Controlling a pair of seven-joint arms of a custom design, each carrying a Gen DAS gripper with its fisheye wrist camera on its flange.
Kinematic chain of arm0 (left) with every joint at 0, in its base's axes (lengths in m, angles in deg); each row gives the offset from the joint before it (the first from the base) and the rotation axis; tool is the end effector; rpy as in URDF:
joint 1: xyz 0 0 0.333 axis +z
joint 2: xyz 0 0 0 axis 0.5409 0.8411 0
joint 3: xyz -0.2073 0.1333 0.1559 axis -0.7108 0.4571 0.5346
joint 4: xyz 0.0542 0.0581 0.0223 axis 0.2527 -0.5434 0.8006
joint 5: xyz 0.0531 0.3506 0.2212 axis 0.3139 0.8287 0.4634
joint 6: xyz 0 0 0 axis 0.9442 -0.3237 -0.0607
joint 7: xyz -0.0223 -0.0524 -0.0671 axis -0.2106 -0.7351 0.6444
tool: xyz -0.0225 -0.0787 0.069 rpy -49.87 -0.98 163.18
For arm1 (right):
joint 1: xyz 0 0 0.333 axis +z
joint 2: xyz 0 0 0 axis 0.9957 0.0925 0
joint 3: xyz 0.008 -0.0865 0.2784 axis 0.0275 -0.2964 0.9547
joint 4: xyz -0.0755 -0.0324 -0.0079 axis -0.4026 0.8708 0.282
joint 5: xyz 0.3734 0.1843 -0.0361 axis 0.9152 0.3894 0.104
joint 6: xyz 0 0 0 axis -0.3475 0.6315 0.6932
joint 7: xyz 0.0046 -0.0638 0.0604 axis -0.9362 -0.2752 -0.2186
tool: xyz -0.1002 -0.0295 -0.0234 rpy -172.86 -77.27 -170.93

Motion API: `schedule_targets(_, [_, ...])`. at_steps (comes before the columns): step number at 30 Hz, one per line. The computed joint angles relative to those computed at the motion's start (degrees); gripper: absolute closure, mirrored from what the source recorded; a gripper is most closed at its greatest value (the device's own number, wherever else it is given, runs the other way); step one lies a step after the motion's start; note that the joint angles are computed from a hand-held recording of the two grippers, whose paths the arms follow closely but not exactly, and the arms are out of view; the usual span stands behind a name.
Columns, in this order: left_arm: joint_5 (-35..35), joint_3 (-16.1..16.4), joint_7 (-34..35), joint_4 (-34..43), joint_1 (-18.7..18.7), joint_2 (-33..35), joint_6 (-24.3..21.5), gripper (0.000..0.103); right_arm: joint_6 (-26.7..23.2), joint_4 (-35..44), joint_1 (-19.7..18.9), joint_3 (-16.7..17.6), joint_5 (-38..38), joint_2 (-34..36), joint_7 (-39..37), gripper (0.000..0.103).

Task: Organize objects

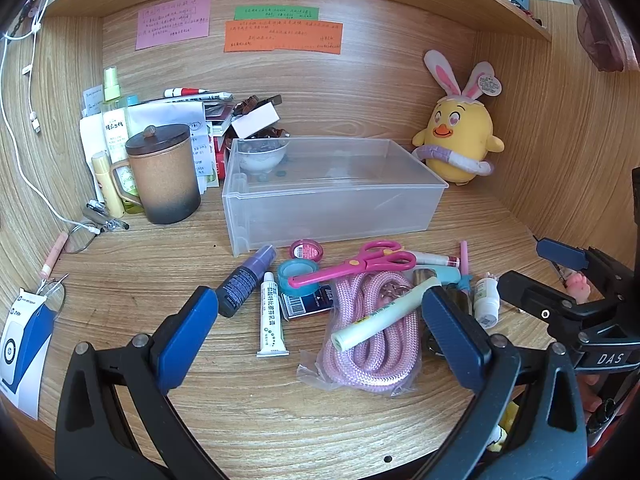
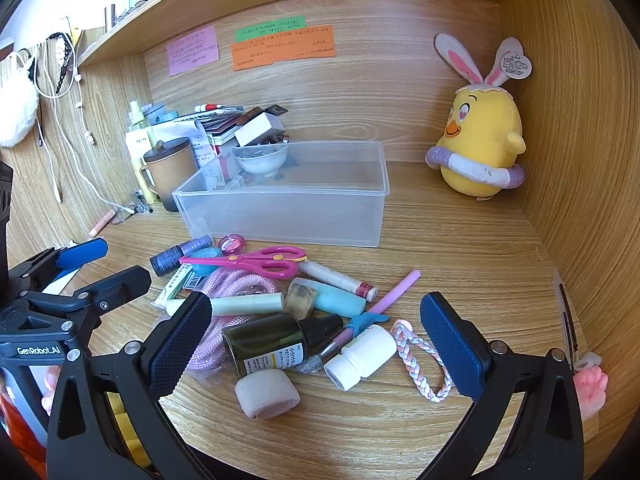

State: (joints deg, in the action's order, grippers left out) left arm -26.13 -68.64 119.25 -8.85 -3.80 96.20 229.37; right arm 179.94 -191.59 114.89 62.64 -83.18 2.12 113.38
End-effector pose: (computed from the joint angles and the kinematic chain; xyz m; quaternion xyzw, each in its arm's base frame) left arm 0.6297 -0.4748 0.4027 -0.5572 0.6950 -0.3792 0.2502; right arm 0.6168 0.3150 0.4067 -0.6532 0.6047 -0.2735 0.3645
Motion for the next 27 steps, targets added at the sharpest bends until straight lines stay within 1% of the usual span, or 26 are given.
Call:
schedule_targets(5, [0.0,0.0,0.0,0.0,0.0,0.0,0.1,0.0,0.5,-0.1,-0.7,0.7,2.3,0.1,-1.9,0.0])
schedule_targets(18, [-0.5,-0.1,0.6,-0.4,0.3,-0.2,0.6,0.0,-0.2,-0.4,-0.3,0.1,4.9,0.1,-3.7,0.0])
schedule_targets(19, [-0.5,0.0,0.5,-0.6,0.3,-0.2,1.0,0.0,0.0,-0.4,-0.2,-0.1,4.7,0.2,-3.4,0.0])
schedule_targets(22, [-1.3,-0.5,1.6,-0.5,0.8,0.1,1.2,0.0,-0.1,-0.2,1.6,-2.1,0.7,0.3,-0.3,0.0])
schedule_targets(24, [-2.0,-0.8,2.5,-0.1,1.0,0.5,0.7,0.0,-1.1,0.0,1.4,-1.8,-0.5,0.4,0.0,0.0])
schedule_targets(27, [-3.1,-0.9,3.2,-0.1,1.5,0.7,0.9,0.0,-1.3,0.0,0.7,-1.1,-1.4,0.5,0.2,0.0])
